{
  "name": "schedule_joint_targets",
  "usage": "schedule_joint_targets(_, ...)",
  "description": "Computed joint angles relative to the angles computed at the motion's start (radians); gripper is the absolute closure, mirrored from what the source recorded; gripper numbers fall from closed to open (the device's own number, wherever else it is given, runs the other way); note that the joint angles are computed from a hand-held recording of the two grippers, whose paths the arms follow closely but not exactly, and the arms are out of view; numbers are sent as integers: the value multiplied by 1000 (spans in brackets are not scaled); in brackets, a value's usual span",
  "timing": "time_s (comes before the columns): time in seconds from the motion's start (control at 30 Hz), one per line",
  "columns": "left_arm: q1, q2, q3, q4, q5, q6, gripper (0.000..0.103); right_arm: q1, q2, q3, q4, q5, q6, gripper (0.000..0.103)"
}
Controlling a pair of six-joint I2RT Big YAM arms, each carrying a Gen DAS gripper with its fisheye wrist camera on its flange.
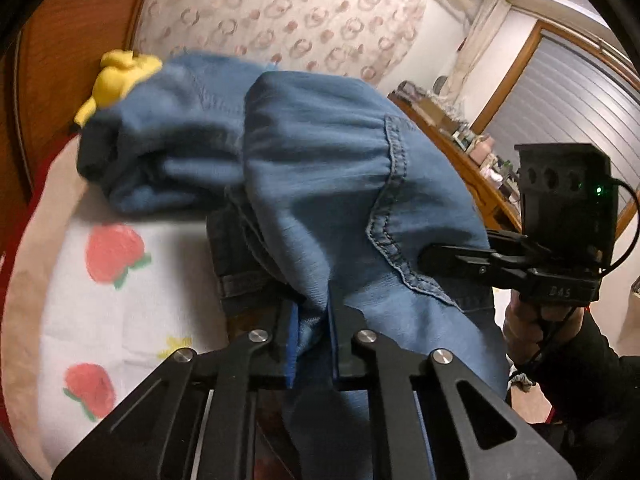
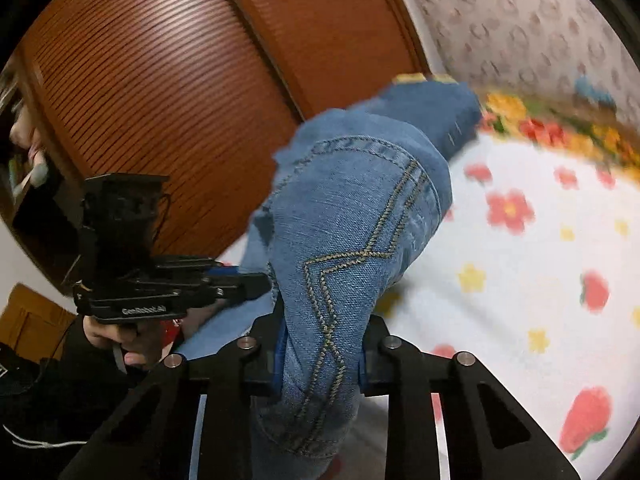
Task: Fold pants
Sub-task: 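Grip the jeans with both tools and fold them in half toward the pillow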
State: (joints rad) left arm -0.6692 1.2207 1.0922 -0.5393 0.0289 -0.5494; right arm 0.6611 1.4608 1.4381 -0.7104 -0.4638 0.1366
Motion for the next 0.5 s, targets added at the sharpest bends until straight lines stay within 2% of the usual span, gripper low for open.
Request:
schedule_joint_targets(0.13, 15, -44, 27, -1, -32, 29, 91, 20, 10, 99, -29, 7, -61, 79)
schedule_joint_targets(0.37, 114, -71, 161, -71, -87, 173, 91, 41, 142, 379, -65, 10, -156, 79)
schedule_joint_targets(0.5, 191, -24, 264, -122, -79, 252, 91, 31, 243, 522, -35, -22, -128, 79)
